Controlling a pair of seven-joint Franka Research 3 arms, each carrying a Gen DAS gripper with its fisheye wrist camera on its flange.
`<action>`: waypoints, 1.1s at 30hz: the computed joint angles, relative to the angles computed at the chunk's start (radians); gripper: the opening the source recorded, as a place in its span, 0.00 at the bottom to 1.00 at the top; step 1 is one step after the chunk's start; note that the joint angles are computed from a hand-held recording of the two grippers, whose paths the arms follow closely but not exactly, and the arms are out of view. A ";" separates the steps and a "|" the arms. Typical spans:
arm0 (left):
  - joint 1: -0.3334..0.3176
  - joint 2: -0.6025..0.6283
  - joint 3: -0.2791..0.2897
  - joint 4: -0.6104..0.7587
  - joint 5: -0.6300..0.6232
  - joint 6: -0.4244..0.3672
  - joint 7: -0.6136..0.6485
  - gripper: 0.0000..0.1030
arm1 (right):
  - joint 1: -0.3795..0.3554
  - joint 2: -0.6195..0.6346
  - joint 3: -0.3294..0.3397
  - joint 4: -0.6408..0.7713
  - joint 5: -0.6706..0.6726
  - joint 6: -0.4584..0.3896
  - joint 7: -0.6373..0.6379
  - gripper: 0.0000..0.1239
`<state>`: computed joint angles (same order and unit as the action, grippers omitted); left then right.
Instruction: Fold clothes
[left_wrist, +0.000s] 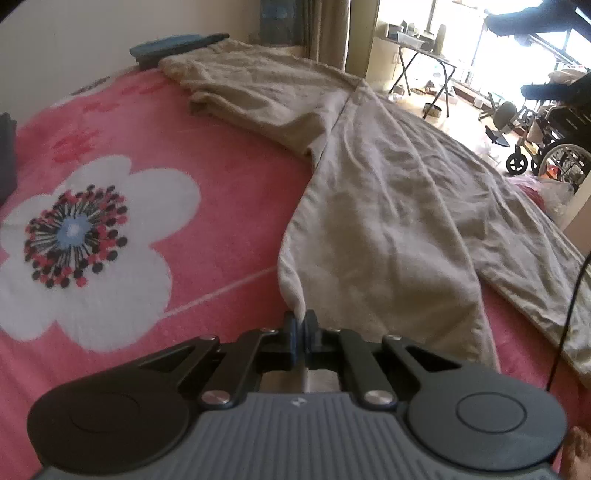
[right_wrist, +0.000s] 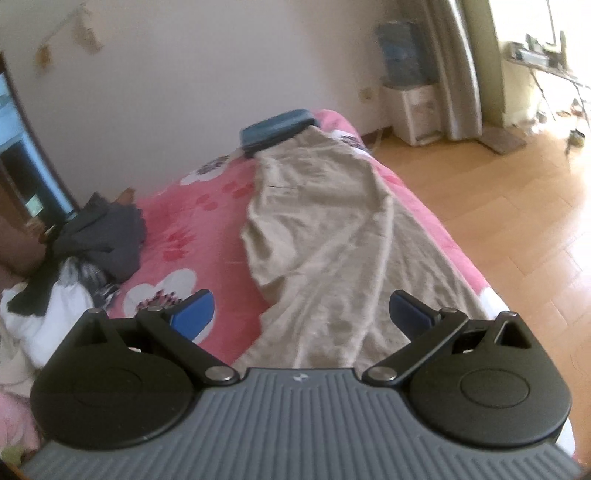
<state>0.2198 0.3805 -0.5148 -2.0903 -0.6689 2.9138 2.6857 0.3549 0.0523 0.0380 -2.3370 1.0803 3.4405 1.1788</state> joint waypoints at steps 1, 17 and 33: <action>0.022 -0.008 -0.023 -0.002 -0.023 -0.017 0.024 0.04 | -0.001 0.003 -0.006 0.003 0.018 -0.007 -0.003 0.82; -0.075 0.133 0.009 0.428 -0.138 -0.968 -0.016 0.04 | -0.110 -0.138 0.014 -0.215 0.176 0.163 0.010 0.81; -0.369 0.395 0.080 0.726 0.074 -0.997 -0.102 0.04 | -0.189 -0.238 0.038 -0.410 0.321 0.180 0.136 0.81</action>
<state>-0.1490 0.7751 -0.4348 -1.3647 -0.5952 1.9163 2.5838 0.1654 -0.1853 0.0756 -2.7472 1.4015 3.6203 1.3148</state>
